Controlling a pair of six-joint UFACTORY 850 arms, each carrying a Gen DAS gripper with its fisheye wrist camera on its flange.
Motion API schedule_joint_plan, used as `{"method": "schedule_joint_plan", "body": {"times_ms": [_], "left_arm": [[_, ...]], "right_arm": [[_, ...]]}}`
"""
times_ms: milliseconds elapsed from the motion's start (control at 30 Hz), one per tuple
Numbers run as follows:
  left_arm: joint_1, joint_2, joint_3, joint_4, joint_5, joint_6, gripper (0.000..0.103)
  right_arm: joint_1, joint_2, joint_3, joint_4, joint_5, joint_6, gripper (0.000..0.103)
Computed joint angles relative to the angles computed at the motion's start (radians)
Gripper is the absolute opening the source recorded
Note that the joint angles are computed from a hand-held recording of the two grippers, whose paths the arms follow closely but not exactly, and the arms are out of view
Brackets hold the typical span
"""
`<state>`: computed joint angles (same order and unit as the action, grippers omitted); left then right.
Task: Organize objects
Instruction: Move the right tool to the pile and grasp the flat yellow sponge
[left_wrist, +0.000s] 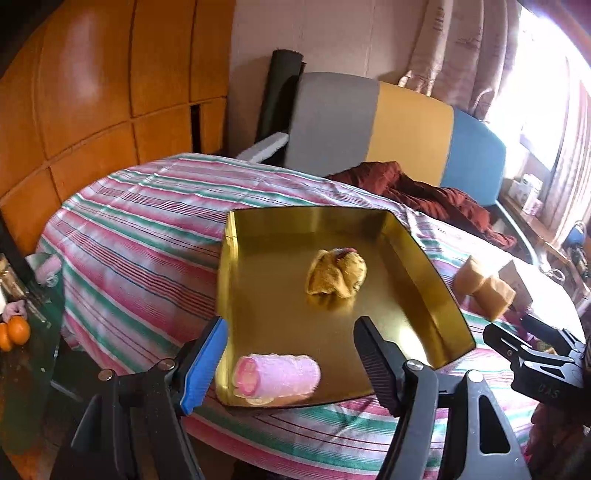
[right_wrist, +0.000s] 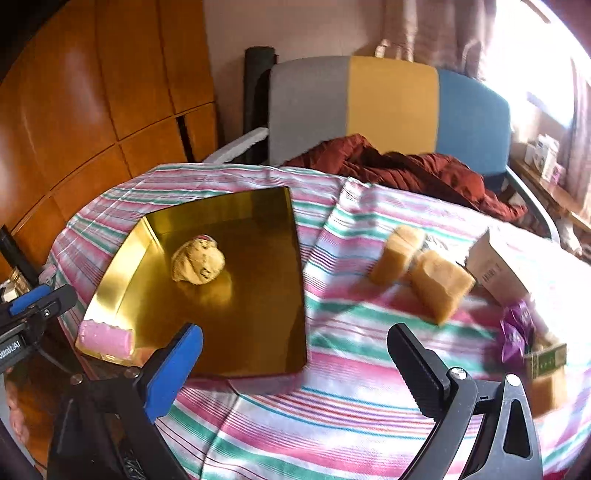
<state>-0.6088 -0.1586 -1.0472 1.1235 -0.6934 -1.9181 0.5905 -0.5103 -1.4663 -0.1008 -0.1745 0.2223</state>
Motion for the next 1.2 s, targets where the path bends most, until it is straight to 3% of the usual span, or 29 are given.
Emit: {"method": "schedule_joint_plan", "body": {"times_ms": [233, 533, 800, 967, 1067, 1200], "left_arm": [[-0.009, -0.033, -0.048, -0.008, 0.055, 0.098, 0.072], [-0.006, -0.091, -0.138, -0.022, 0.201, 0.203, 0.081], [-0.005, -0.171, -0.244, -0.166, 0.288, 0.414, 0.081], [-0.007, -0.209, -0.29, -0.29, 0.318, 0.578, 0.081], [-0.009, -0.234, -0.321, -0.376, 0.331, 0.682, 0.081], [-0.016, -0.267, -0.362, -0.484, 0.355, 0.826, 0.081]], "right_arm": [[-0.051, 0.032, 0.055, -0.049, -0.003, 0.095, 0.101], [-0.147, 0.077, 0.113, -0.175, -0.022, 0.276, 0.101], [-0.239, 0.118, 0.134, -0.341, -0.063, 0.475, 0.101], [-0.299, 0.136, 0.137, -0.35, -0.094, 0.517, 0.101], [-0.332, 0.124, 0.112, -0.235, -0.159, 0.379, 0.103], [-0.353, 0.072, 0.04, -0.117, -0.314, 0.177, 0.103]]}}
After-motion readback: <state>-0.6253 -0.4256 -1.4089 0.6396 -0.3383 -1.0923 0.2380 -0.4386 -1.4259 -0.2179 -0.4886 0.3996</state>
